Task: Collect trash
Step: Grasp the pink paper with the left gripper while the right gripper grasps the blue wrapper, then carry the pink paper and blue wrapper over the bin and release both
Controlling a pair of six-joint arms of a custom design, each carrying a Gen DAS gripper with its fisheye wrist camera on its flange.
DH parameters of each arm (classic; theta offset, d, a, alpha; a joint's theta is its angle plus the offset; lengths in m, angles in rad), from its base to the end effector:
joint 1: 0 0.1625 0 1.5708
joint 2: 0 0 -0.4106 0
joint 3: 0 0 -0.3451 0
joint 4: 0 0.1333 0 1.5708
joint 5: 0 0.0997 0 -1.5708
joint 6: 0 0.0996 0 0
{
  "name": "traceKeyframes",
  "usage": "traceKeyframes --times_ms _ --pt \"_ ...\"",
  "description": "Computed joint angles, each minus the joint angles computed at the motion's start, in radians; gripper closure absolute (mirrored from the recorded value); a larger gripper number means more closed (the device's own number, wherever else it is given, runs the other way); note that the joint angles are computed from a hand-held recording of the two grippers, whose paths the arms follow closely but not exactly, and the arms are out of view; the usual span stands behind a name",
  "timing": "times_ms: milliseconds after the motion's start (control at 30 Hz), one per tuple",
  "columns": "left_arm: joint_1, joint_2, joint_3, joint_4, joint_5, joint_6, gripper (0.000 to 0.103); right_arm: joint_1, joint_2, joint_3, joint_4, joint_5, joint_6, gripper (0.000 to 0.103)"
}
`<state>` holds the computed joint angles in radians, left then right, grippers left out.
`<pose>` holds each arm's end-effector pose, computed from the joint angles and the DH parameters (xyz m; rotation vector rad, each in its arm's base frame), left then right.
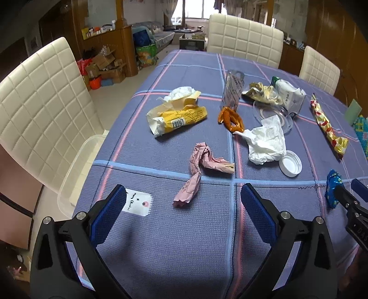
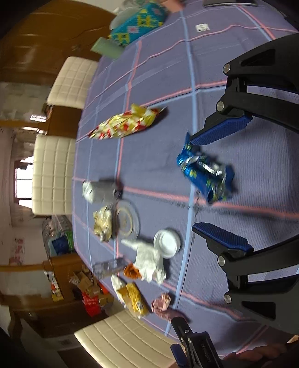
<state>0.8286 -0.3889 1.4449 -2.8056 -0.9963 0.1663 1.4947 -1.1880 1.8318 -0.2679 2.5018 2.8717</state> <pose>-0.3099 -0.6152 -0.0467 1.0814 2.3718 -0.4426 0.0192 -0.4509 0.2217 -0.4442 -1.8768 1.0654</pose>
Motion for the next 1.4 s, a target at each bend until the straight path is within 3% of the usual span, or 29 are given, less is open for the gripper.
traceKeyframes --times_ms 133,367,400,500,600,867,1400 --pt "-0.004 0.02 -0.015 0.013 0.016 -0.008 0.012 -0.031 -0.01 0.005 0.04 -0.037 0.044 0.035" --pt "0.015 0.036 -0.074 0.136 0.006 -0.055 0.055 -0.042 0.02 -0.021 0.065 -0.061 0.048 0.035" --pt "0.014 0.035 -0.065 0.113 0.007 -0.043 0.067 -0.044 0.022 -0.022 0.063 -0.07 0.043 0.04" --pt "0.017 0.029 -0.053 0.086 -0.014 -0.036 0.081 -0.032 0.041 -0.035 0.057 -0.074 -0.008 0.064" --pt "0.02 0.022 -0.043 0.059 -0.035 -0.02 0.089 -0.02 0.042 -0.027 0.016 -0.086 -0.061 0.075" --pt "0.008 -0.011 0.018 -0.055 -0.065 0.037 0.092 0.009 0.04 -0.013 -0.028 -0.113 -0.126 0.076" --pt "0.019 -0.055 0.076 -0.147 -0.053 0.07 0.092 0.069 0.111 -0.077 -0.009 -0.147 -0.214 0.076"
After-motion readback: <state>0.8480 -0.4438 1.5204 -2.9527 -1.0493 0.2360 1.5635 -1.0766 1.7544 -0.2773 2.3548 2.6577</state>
